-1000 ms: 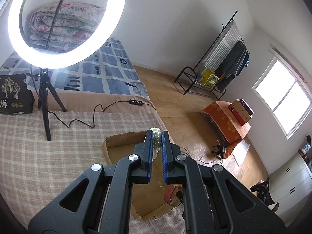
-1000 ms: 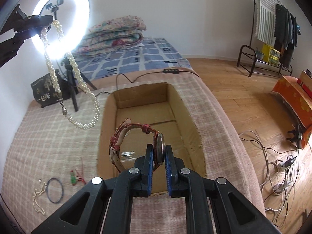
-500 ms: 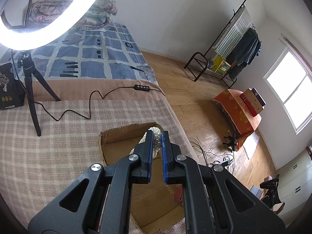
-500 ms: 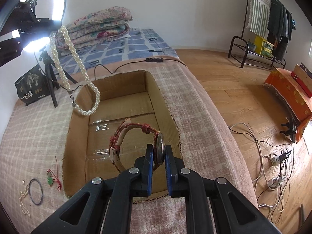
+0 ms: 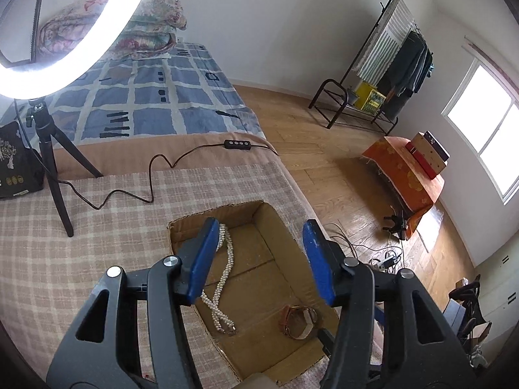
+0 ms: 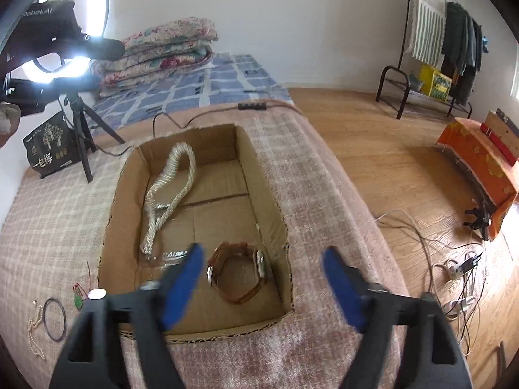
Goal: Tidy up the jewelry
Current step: 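Open both tools to drop the pearl strand and watch into the box, then move the left tool to the long pearl necklace while the right tool approaches the blue bangle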
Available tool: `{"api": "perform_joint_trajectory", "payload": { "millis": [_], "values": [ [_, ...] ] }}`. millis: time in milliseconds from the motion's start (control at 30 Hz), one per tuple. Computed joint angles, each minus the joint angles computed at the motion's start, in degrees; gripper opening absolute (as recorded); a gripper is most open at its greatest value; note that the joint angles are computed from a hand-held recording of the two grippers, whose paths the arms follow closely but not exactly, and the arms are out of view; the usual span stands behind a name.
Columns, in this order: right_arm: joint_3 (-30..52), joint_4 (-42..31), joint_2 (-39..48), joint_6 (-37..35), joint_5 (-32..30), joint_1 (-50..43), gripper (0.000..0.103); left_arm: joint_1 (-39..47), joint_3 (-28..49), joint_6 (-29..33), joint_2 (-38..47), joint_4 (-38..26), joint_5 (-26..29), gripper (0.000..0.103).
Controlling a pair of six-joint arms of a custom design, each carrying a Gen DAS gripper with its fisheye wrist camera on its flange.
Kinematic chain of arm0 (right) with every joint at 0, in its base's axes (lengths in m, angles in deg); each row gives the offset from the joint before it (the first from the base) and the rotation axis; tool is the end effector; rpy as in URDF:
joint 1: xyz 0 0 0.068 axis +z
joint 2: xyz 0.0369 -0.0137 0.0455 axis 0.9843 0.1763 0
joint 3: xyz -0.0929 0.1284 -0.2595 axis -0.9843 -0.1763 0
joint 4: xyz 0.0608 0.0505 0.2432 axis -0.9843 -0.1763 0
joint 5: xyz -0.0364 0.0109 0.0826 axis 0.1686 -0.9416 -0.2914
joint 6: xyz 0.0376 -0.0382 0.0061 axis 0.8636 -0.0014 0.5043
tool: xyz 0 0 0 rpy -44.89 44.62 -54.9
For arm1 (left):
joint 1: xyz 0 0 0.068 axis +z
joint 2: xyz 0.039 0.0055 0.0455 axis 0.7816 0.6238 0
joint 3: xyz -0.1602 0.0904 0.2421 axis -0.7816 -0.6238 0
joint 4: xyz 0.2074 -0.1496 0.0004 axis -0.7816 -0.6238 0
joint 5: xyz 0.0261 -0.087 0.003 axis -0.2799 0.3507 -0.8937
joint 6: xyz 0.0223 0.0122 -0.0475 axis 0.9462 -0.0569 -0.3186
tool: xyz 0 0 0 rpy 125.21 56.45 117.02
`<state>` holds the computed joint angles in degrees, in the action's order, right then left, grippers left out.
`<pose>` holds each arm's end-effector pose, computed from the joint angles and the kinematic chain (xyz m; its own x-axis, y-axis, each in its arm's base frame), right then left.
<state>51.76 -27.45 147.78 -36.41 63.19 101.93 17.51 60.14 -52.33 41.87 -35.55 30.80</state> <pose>0.2959 0.1167 0.3380 -0.7041 -0.3176 -0.6350 -0.3442 0.9350 -0.0861 0.3090 -0.1972 0.4100 -0.6915 -0.3380 -0.6385 -0.1065 0.9218 -0.3727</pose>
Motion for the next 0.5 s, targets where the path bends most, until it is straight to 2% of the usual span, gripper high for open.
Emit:
{"api": "perform_joint_trajectory", "payload": {
  "millis": [133, 300, 500],
  "values": [
    [1.05, -0.65, -0.47, -0.2, 1.09, 0.69, 0.102, -0.53, 0.08, -0.26, -0.44, -1.15, -0.57, 0.057],
    [2.04, -1.79, -1.32, -0.23, 0.62, 1.0, 0.103, -1.12, -0.31, -0.6, -1.97, -2.65, -1.73, 0.057],
    [2.95, -2.86, -2.58, 0.64, -0.7, 1.31, 0.103, -2.15, -0.33, -0.72, -4.52, -5.32, -4.01, 0.063]
  ]
}}
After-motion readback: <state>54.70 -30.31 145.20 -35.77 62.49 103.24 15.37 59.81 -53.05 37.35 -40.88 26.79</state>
